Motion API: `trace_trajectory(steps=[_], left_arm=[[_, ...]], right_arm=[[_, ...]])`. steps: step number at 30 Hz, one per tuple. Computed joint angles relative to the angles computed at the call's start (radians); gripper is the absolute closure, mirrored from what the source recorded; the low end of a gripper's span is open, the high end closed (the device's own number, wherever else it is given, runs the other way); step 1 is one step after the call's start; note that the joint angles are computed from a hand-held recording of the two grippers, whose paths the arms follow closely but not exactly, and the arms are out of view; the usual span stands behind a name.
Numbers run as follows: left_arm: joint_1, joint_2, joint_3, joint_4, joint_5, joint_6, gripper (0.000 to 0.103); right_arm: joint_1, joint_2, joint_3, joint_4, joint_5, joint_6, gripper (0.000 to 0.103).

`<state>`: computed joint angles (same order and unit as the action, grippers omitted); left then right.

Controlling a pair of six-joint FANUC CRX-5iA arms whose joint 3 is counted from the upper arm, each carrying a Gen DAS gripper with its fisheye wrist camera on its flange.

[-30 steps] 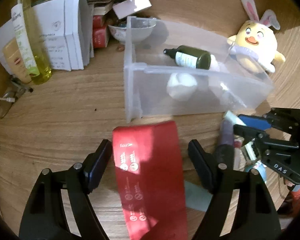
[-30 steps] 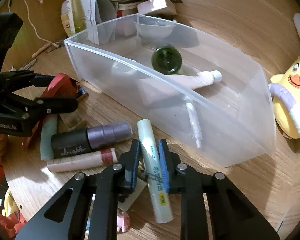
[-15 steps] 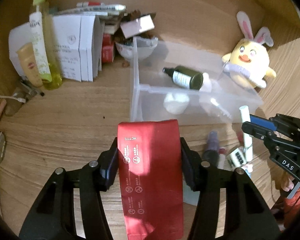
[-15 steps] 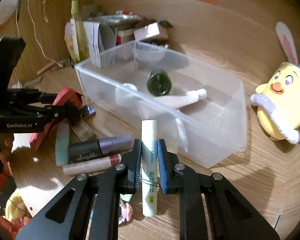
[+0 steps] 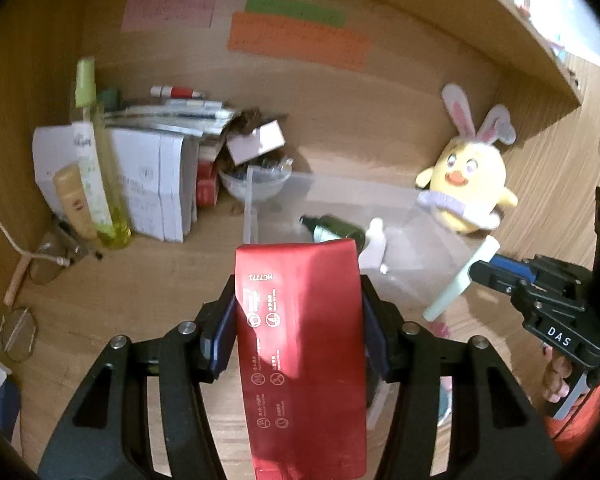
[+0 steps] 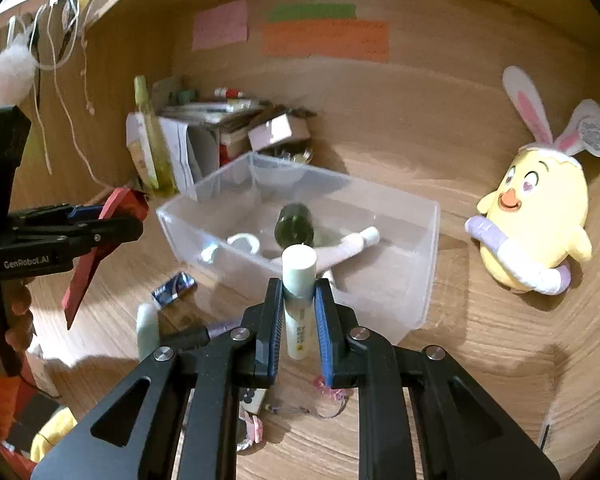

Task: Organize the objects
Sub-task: 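Carry the red packet and lip balm over the box, lowering the packet inside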

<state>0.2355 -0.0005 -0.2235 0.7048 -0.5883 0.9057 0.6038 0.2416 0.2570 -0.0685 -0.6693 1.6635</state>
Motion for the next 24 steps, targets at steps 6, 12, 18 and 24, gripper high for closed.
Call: trace_trajectory(steps=[6, 12, 18, 24], left_arm=[[-0.018, 0.015, 0.024, 0.049, 0.026, -0.024, 0.048], [-0.032, 0.041, 0.063, 0.067, 0.046, -0.03, 0.049], [-0.041, 0.08, 0.128, 0.047, 0.051, -0.006, 0.048], [-0.048, 0.131, 0.21, -0.008, 0.048, 0.047, 0.048]], right_arm=[[-0.008, -0.029, -0.009, -0.008, 0.055, -0.012, 0.089], [-0.018, -0.043, 0.001, -0.023, 0.093, -0.008, 0.089], [-0.018, -0.037, 0.009, 0.022, 0.133, -0.046, 0.089], [-0.019, 0.001, 0.037, 0.093, 0.137, -0.099, 0.089]])
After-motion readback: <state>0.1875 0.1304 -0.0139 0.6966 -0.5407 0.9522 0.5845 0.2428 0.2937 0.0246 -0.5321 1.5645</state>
